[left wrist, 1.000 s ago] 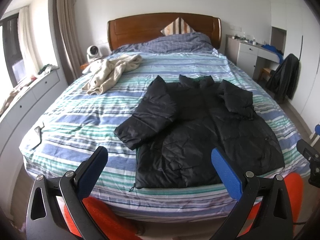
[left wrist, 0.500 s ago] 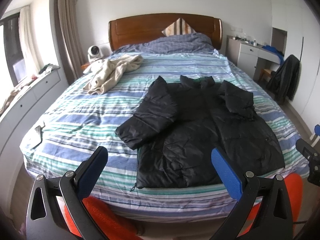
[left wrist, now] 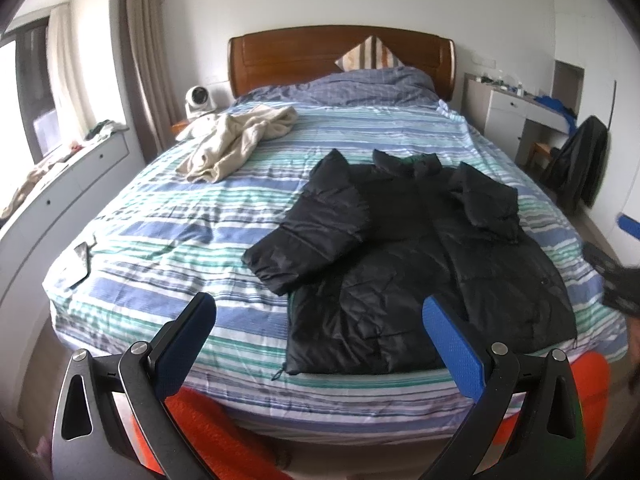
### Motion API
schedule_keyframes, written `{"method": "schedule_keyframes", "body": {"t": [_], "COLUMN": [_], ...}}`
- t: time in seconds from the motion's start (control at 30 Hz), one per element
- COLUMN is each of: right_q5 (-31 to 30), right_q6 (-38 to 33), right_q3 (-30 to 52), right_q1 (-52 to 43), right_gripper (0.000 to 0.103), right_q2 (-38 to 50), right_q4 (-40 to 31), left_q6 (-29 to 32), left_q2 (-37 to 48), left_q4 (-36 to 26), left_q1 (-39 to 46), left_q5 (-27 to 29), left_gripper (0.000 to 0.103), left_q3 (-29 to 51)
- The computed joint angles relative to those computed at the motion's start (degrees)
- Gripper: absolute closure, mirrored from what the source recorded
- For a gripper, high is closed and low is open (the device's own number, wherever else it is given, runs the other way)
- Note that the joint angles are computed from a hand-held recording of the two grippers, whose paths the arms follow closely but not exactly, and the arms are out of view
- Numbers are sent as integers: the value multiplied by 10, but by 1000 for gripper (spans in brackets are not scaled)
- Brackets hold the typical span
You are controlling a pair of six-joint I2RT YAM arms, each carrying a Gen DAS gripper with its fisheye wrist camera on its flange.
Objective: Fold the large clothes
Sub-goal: 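Grasp the jacket sleeve with the right tool and lift it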
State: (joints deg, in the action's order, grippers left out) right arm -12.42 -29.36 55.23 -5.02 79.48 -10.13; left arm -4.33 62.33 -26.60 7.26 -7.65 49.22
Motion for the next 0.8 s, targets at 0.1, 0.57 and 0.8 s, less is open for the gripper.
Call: {"method": "schedule_keyframes", "body": {"t": [0.1, 0.57, 0.8], "right_q5": [1, 33, -63], "right_q6": [-44, 50, 147], "right_q3": [120, 742, 690], "right_q1": [23, 57, -77], "right_gripper": [0, 91, 91], "right_q2": [164, 683, 534], "right_q4": [-15, -238, -191], "left_q6": [0, 8, 13], "left_q2": [-7, -6, 28], "left_q4": [-4, -23, -13], "left_q1": [15, 62, 60], "left_q5": [0, -24, -19], "left_gripper": [0, 0, 0], "left_q3": [-5, -21, -16]}}
